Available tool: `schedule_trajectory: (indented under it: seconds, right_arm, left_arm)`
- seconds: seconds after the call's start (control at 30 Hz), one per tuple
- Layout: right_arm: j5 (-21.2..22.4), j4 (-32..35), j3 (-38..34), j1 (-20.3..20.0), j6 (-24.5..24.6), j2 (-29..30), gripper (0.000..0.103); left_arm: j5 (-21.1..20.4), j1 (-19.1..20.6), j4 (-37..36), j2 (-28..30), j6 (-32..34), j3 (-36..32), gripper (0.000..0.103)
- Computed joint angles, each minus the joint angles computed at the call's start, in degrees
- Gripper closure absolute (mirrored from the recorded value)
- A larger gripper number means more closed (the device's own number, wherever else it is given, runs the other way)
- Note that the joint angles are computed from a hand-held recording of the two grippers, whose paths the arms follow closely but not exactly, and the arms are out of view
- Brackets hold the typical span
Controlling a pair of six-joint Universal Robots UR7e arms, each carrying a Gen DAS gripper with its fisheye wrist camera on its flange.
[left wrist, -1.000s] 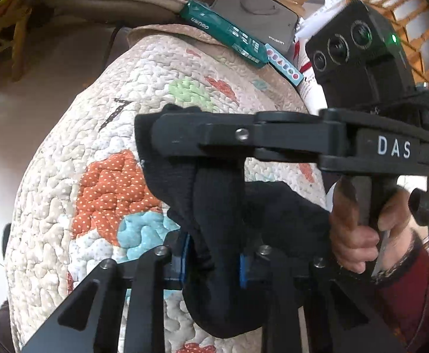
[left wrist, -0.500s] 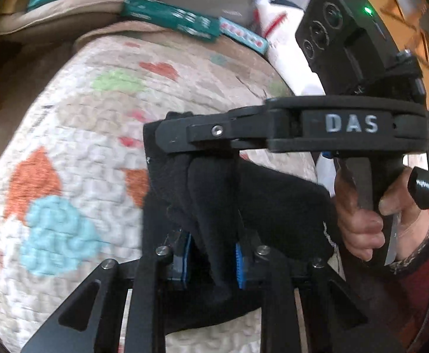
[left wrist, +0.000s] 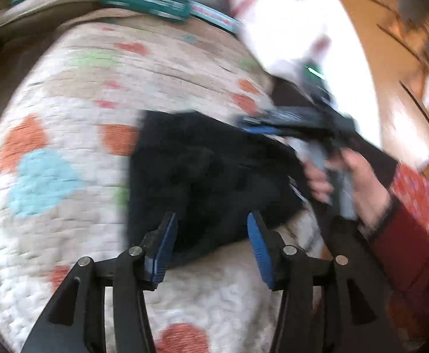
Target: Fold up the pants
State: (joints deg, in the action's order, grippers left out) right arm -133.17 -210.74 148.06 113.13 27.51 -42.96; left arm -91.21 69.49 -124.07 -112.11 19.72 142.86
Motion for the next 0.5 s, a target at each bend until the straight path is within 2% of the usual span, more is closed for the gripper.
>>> schedule_trajectory:
  seconds: [0.07, 0.13, 0.17, 0.23, 0.33, 0.4, 0.47, 0.5]
  right_arm:
    - [-4.4, 3.0, 0.0, 3.3, 3.4, -1.5, 0.045]
    - [-6.0, 7.5, -1.0, 6.2, 5.9, -2.8, 0.049]
    - [-5.5, 7.0, -1.2, 7.2, 5.5, -2.4, 0.056]
    - [-1.6, 4.3, -2.2, 8.9, 4.5, 0.0, 0.062]
    - [2.6, 1.0, -3.3, 10.2, 4.3, 4.6, 0.062]
    - [2.1, 6.7, -5.0, 10.6, 6.8, 6.7, 0.063]
    - [-2.0, 16.9, -5.8, 10.5, 11.5, 6.9, 0.067]
    - [-3.2, 19.5, -5.8, 10.5, 12.7, 6.7, 0.068]
  left_arm:
    - [3.6, 1.2, -3.5, 0.8, -2.8, -0.6, 0.053]
    - [6.3, 2.2, -7.6, 3.3, -4.5, -0.9, 0.053]
    - [7.1, 2.0, -9.3, 4.4, -5.1, -0.6, 0.053]
    - [9.5, -0.6, -12.3, 6.3, -6.2, 1.2, 0.053]
    - [11.8, -3.6, -13.7, 7.5, -5.6, 4.7, 0.053]
    - [12.7, -4.3, -13.2, 7.7, -4.6, 6.9, 0.053]
    - [12.6, -3.9, -15.7, 8.6, -2.9, 7.8, 0.053]
    - [12.5, -3.8, -15.9, 7.4, -0.8, 8.5, 0.052]
